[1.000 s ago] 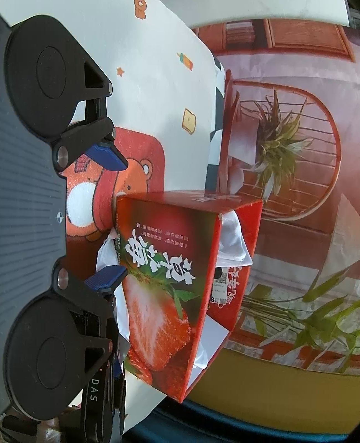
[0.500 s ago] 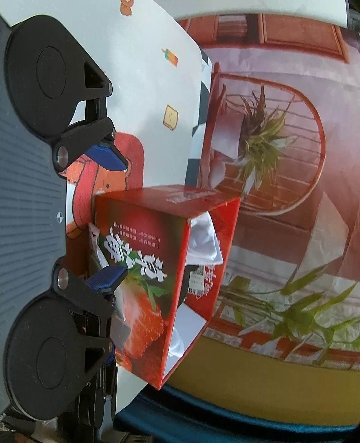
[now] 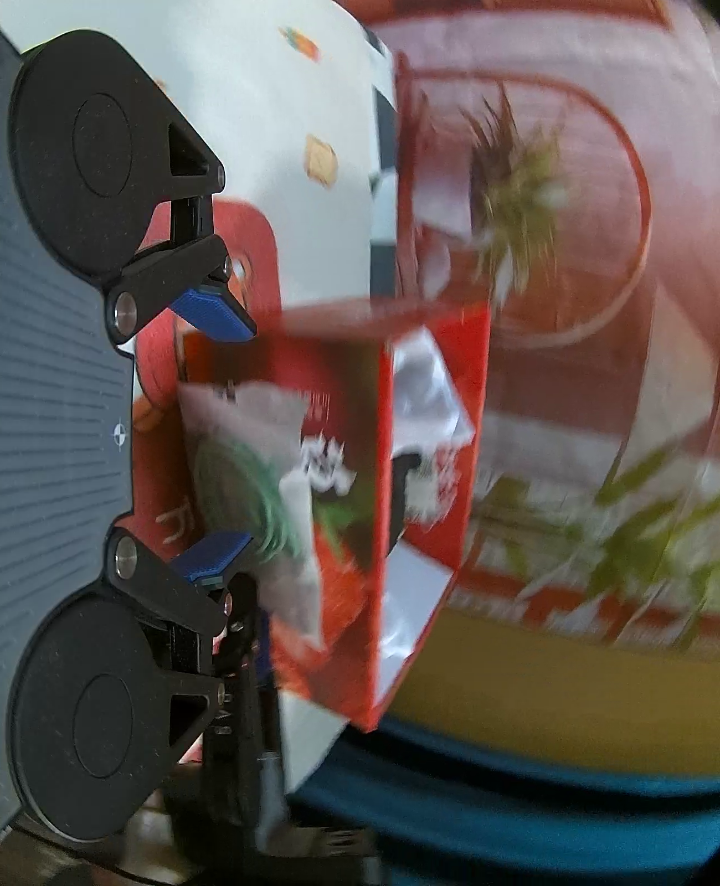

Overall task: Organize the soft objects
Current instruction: 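Grasp the white cable packet with the left tool, then lift the cable packet with the left tool over the box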

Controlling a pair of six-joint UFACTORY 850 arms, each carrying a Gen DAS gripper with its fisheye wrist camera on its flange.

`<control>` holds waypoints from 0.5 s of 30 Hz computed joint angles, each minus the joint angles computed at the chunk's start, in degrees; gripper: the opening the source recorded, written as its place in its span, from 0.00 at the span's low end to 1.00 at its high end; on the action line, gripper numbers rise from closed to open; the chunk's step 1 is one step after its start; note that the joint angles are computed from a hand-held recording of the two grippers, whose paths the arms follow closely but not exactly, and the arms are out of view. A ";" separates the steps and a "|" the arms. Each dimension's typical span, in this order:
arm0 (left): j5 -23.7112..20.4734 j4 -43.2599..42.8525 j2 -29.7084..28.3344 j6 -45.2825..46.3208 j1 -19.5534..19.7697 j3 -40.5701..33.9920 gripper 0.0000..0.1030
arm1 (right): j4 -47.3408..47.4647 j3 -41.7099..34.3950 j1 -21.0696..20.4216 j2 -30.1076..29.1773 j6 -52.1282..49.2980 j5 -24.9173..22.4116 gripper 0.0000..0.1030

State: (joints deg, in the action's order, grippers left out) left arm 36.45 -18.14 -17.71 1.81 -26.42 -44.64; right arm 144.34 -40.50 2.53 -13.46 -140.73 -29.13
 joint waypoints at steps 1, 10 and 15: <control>-0.47 1.06 -0.80 0.36 0.17 -0.79 0.75 | 0.01 0.00 0.02 0.00 -0.16 0.07 0.27; -0.79 10.09 -4.49 -5.62 1.96 -3.77 0.71 | -0.31 -0.24 0.23 -0.24 -1.09 0.56 0.28; -2.17 11.81 -5.65 -6.82 2.05 -5.03 0.53 | 0.06 -0.42 0.62 -0.58 -4.83 0.83 0.30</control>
